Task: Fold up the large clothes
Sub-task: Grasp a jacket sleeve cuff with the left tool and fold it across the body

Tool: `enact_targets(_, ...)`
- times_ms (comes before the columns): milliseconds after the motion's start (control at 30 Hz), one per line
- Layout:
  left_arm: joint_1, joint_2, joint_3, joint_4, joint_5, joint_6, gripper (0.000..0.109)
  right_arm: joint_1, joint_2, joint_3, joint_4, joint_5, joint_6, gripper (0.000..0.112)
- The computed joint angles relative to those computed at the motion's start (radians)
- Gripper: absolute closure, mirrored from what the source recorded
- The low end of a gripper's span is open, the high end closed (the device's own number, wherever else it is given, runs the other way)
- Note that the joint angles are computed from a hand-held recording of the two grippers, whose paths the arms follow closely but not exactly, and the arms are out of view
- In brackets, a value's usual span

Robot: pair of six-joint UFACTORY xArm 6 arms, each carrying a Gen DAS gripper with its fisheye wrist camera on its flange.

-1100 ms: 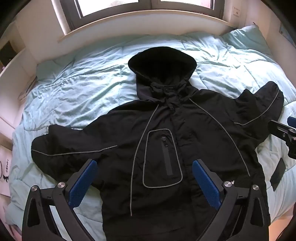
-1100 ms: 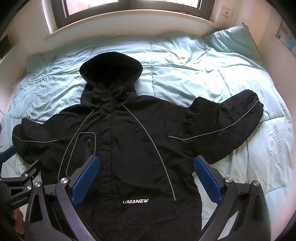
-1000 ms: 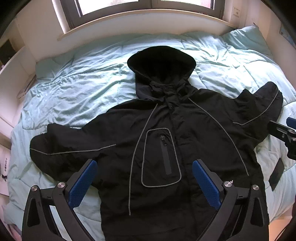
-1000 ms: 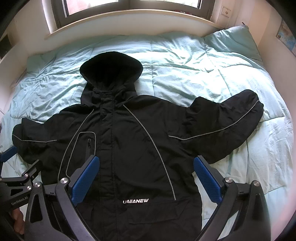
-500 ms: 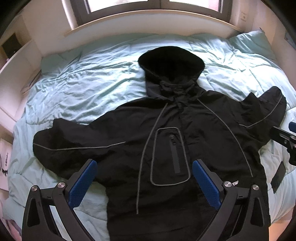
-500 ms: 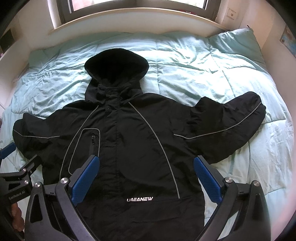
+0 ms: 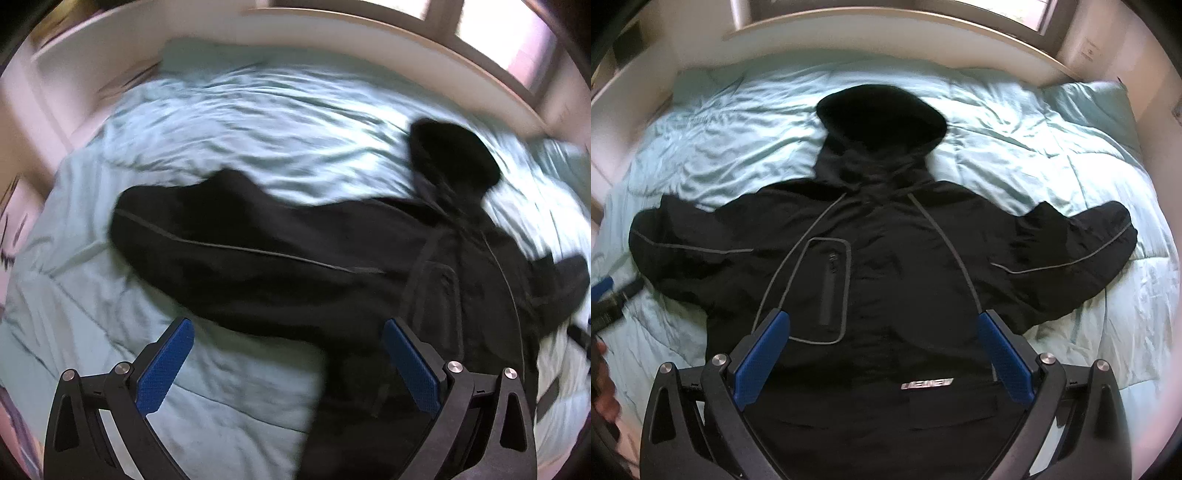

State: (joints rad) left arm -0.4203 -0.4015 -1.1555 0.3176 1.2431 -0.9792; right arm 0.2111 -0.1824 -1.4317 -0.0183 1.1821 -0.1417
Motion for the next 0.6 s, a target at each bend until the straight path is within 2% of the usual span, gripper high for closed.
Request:
enact_targets(33, 0.047, -0.045, 0.046, -0.012, -0.029, 0.013, 0.006, 0.022, -0.002, 0.013, -0.015, -0.015, 0.015, 0.011)
enact_targets(67, 0.090, -0.082, 0.085, -0.020, -0.055, 0.025, 0.006, 0.043, 0.008, 0.000, -0.024, 0.012, 0.026, 0.011)
enact_targets(167, 0.329, -0.232, 0.257, -0.078, -0.191, 0.124, 0.006, 0.117, 0.018, 0.003, -0.063, 0.019, 0.079, 0.010)
enact_targets(200, 0.394, -0.246, 0.286, -0.105, -0.228, 0.158, 0.006, 0.141, 0.021, 0.007, -0.076, 0.016, 0.099, 0.011)
enact_targets(267, 0.549, -0.272, 0.359, -0.184, -0.333, 0.257, 0.006, 0.183, 0.035, 0.012, -0.099, 0.015, 0.128, 0.011)
enact_targets(367, 0.760, -0.223, 0.434, -0.429, -0.503, 0.500, 0.006, 0.240, 0.077, -0.011, -0.130, 0.044, 0.143, 0.011)
enact_targets(500, 0.860, -0.097, 0.451, -0.684, -0.602, 0.717, 0.006, 0.305, 0.132, -0.054, -0.172, 0.071, 0.155, 0.011)
enact_targets(600, 0.882, 0.022, 0.429, -0.714, -0.630, 0.744, 0.007, 0.333, 0.167, -0.087, -0.187, 0.096, 0.150, 0.011)
